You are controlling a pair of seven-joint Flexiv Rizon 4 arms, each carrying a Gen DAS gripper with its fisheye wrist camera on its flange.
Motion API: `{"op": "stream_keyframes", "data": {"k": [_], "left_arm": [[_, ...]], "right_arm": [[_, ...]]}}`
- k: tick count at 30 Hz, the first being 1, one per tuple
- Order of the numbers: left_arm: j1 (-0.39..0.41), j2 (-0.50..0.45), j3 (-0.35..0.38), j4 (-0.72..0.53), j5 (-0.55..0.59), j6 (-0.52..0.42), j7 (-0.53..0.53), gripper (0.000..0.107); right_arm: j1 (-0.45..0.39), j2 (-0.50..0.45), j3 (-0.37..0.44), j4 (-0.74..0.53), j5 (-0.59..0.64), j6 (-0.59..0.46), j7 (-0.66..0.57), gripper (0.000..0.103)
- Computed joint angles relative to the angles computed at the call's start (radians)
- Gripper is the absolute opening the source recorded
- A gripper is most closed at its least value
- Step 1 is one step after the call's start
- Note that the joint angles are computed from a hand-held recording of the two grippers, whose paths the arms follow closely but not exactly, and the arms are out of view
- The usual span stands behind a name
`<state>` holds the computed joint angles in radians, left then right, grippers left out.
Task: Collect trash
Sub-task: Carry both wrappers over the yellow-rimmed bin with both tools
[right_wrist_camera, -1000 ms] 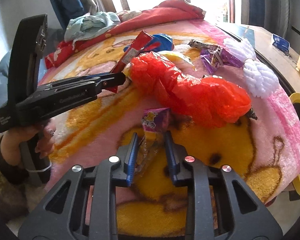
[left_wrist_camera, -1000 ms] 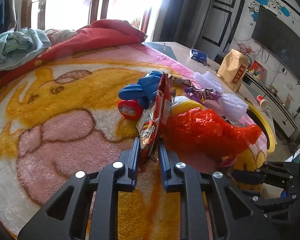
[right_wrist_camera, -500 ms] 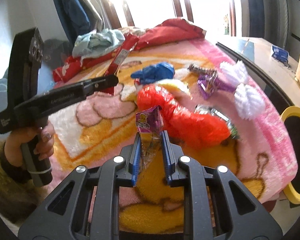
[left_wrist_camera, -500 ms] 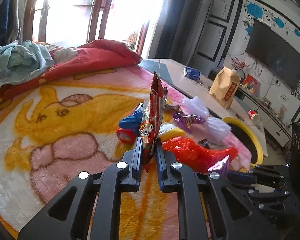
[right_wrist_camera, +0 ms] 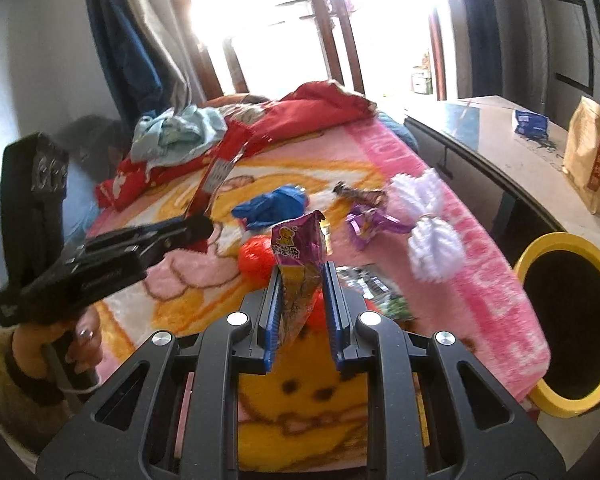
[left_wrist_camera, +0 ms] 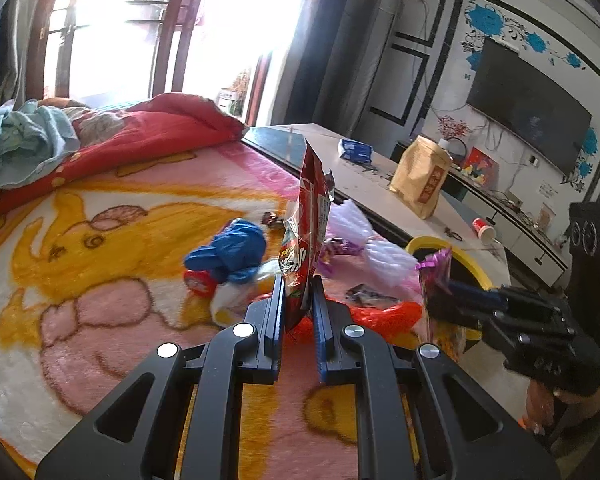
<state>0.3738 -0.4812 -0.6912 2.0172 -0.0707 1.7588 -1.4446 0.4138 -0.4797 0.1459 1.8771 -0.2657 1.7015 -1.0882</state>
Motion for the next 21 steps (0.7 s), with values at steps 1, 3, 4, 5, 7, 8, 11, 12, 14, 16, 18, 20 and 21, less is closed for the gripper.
{"op": "stream_keyframes", "data": {"k": [1,3,4,5,7,8,11,12,14,16,18,20,21], "left_arm": [[0.001,-0.001,-0.006,-0.001,0.001,-0.001,0.001,0.012],[0.004,-0.003,-0.017,-0.003,0.001,-0.005,0.003,0.012],[0.004,-0.004,-0.021,-0.003,0.001,-0.007,0.004,0.012],[0.002,-0.004,-0.021,-0.004,0.001,-0.008,0.006,0.012],[-0.004,-0.004,-0.022,-0.005,0.001,-0.009,0.009,0.012],[-0.008,-0.004,-0.021,-0.008,0.000,-0.010,0.011,0.012],[-0.016,-0.008,-0.024,-0.012,-0.001,-0.011,0.019,0.012],[-0.017,-0.010,-0.027,-0.015,-0.001,-0.012,0.022,0.012],[-0.022,-0.016,-0.031,-0.024,0.000,-0.015,0.030,0.012],[-0.028,-0.024,-0.040,-0.035,-0.001,-0.019,0.040,0.012],[-0.041,-0.031,-0.042,-0.049,-0.002,-0.024,0.051,0.012],[-0.048,-0.040,-0.048,-0.060,-0.004,-0.028,0.063,0.012],[-0.054,-0.045,-0.048,-0.067,-0.006,-0.031,0.070,0.012]], "right_arm": [[0.008,0.004,-0.015,0.005,0.004,0.006,0.004,0.015],[0.015,0.009,-0.035,0.008,0.012,0.013,0.014,0.015],[0.021,0.011,-0.044,0.011,0.014,0.017,0.018,0.015],[0.030,0.015,-0.062,0.015,0.018,0.023,0.023,0.015],[0.036,0.018,-0.078,0.018,0.023,0.030,0.030,0.015],[0.040,0.021,-0.088,0.021,0.026,0.034,0.033,0.015],[0.058,0.030,-0.127,0.031,0.037,0.046,0.045,0.015],[0.078,0.036,-0.158,0.039,0.044,0.051,0.053,0.015],[0.090,0.043,-0.182,0.048,0.053,0.058,0.059,0.015],[0.115,0.051,-0.224,0.056,0.066,0.061,0.068,0.015],[0.150,0.060,-0.277,0.069,0.079,0.063,0.079,0.015],[0.176,0.066,-0.320,0.079,0.092,0.066,0.089,0.015],[0.187,0.069,-0.340,0.083,0.099,0.065,0.094,0.015]]}}
